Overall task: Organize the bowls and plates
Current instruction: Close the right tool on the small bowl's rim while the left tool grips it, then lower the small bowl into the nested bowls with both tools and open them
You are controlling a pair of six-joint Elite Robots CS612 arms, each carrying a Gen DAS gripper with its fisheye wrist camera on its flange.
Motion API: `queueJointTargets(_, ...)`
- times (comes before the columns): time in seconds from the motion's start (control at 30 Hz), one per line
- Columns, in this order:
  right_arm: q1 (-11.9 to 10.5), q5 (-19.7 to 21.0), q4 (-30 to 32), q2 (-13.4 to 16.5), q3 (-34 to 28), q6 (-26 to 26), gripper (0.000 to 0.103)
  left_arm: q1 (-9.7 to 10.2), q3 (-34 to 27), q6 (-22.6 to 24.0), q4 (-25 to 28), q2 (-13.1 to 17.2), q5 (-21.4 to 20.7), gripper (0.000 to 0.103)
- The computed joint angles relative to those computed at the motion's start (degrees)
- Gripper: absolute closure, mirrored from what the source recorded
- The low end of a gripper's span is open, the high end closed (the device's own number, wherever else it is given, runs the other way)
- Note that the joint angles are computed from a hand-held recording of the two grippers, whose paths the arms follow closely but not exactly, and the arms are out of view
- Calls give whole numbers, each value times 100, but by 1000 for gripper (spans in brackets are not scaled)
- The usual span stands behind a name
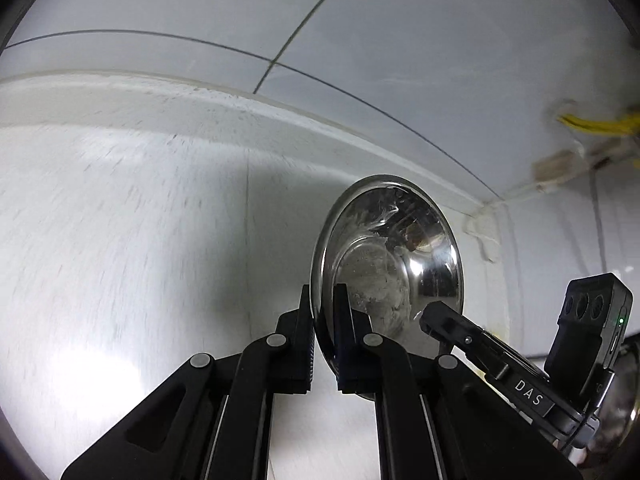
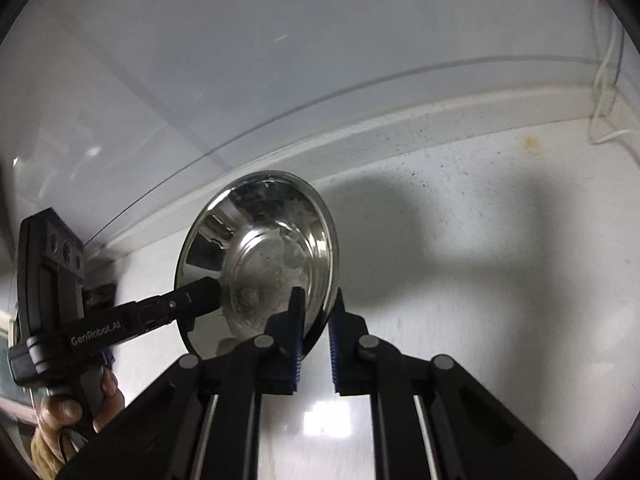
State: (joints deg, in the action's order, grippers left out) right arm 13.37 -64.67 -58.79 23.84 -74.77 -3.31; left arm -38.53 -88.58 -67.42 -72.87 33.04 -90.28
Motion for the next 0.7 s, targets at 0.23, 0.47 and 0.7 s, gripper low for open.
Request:
queueJointTargets(0.23,-175,168,1303,188,-1751,-318,93,-632,-776,-70,588,-79,234,97)
queueJointTargets(0.47,-462,407,2496,347,-3164,-182,93,-1280,-1314,-276,613,-13,417,97)
queueJointTargets(0.7,-668,520,3631,775,-3858,-212,93,-1705,-1564,-836,1003,303,292,98)
